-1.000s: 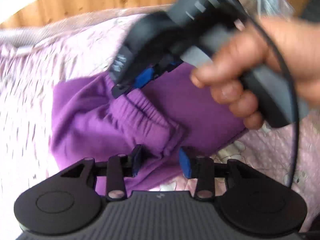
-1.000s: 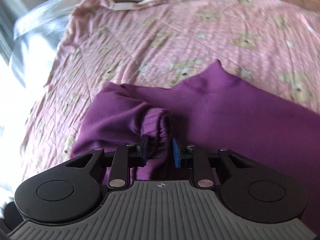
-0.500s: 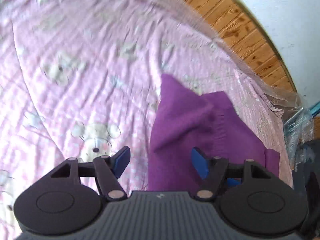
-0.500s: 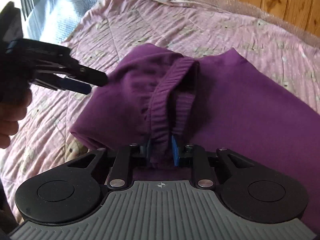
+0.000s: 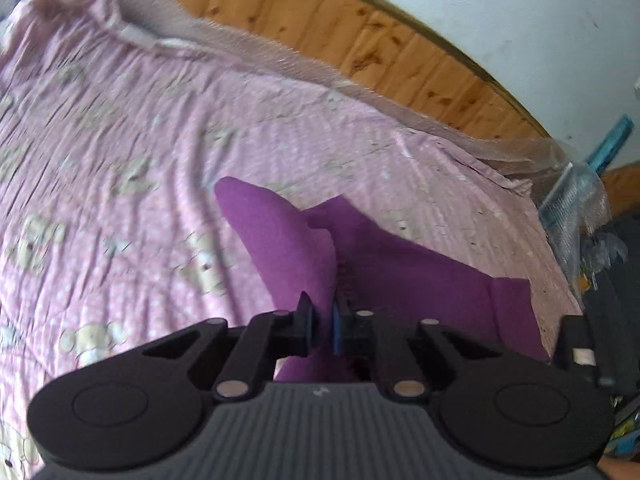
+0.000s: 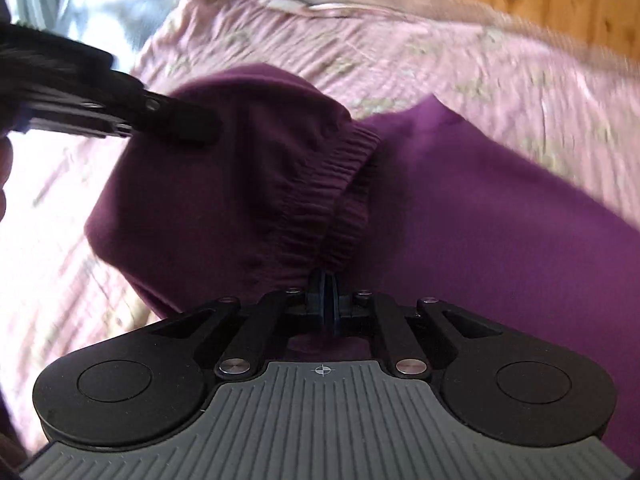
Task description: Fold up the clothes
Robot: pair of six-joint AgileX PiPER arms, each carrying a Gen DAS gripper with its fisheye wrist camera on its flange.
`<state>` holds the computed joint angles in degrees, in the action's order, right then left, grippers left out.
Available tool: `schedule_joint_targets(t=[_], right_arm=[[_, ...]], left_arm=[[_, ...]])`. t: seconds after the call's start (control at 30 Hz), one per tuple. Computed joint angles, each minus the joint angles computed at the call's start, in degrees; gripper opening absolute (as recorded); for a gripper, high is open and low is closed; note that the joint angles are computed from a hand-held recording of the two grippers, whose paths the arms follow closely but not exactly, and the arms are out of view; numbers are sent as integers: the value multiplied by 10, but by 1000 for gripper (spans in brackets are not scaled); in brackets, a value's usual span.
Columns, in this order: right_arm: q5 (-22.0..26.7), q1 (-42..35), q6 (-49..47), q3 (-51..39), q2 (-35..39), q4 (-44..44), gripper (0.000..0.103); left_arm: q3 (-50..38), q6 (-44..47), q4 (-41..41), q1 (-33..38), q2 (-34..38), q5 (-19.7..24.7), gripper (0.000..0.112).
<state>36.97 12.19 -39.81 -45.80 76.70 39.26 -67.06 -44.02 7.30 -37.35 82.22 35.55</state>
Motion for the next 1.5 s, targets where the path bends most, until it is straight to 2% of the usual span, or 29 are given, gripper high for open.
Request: schedule_joint_targets(t=[0.1, 0.13, 0.2, 0.27, 0.33, 0.37, 0.4, 0.43, 0.5, 0.6, 0.67, 0.8, 0.83, 0.9, 0.93, 1.0, 1.07, 1.17, 1.23, 1.27, 1.33, 1.37, 1.4, 1.43, 1.5], right_arm=[[90, -152, -50, 2, -3, 124, 13], [119, -204, -52, 3, -1, 149, 14], [164, -294, -48, 8, 9, 165, 18], [187, -360, -37, 6, 24, 153, 18], [213, -419, -33, 9, 29, 158, 16], [228, -450, -31, 11, 32, 164, 18], [240, -477, -27, 13, 32, 170, 29], [243, -498, -20, 17, 23, 177, 34], [241, -528, -17, 28, -13, 191, 34], [264, -516, -76, 28, -57, 222, 34], [252, -454, -112, 18, -73, 210, 34], [114, -287, -96, 38, -95, 100, 32], [77, -247, -71, 44, -84, 59, 32], [17, -197, -76, 66, -86, 45, 31], [18, -192, -79, 64, -87, 42, 31], [63, -219, -54, 39, -85, 29, 31], [72, -249, -21, 30, -121, 15, 35], [89, -290, -33, 36, -149, 18, 38], [89, -278, -56, 43, -129, 25, 38], [65, -249, -51, 54, -123, 14, 35], [30, -205, -39, 69, -113, -5, 37], [39, -210, -39, 68, -118, -8, 38], [48, -216, -38, 68, -122, -10, 38], [58, -221, -38, 68, -127, -12, 38], [86, -261, -49, 51, -126, 7, 36]], left_arm=[[-158, 74, -35, -48, 108, 52, 16], [-201, 83, -35, -66, 145, 67, 24], [-274, 109, -47, -93, 212, 89, 25], [-279, 145, -83, -100, 231, 76, 25], [-252, 163, -111, -94, 216, 52, 25], [-231, 164, -118, -87, 201, 35, 27], [-213, 155, -119, -77, 187, 25, 29], [-199, 143, -118, -65, 175, 19, 32], [-185, 124, -113, -39, 167, 17, 32], [-242, 132, -95, -17, 219, 39, 32], [-298, 157, -88, -10, 268, 58, 32], [-444, 151, -39, -2, 397, 145, 34], [-453, 153, -41, 4, 413, 144, 39], [-458, 145, -25, 6, 426, 134, 39], [-478, 138, -15, 2, 434, 153, 39], [-495, 122, -2, -5, 433, 177, 36], [-438, 112, -8, -8, 384, 139, 32], [-299, 126, -55, -12, 289, 38, 36], [-251, 111, -40, -22, 272, 39, 38], [-231, 99, -28, -28, 268, 44, 45], [-172, 75, -26, -24, 253, -1, 51], [-166, 68, -29, -21, 251, -6, 51], [-182, 62, -29, -22, 254, 9, 50], [-218, 54, -30, -23, 264, 48, 48], [-249, 52, -39, -27, 264, 67, 46]])
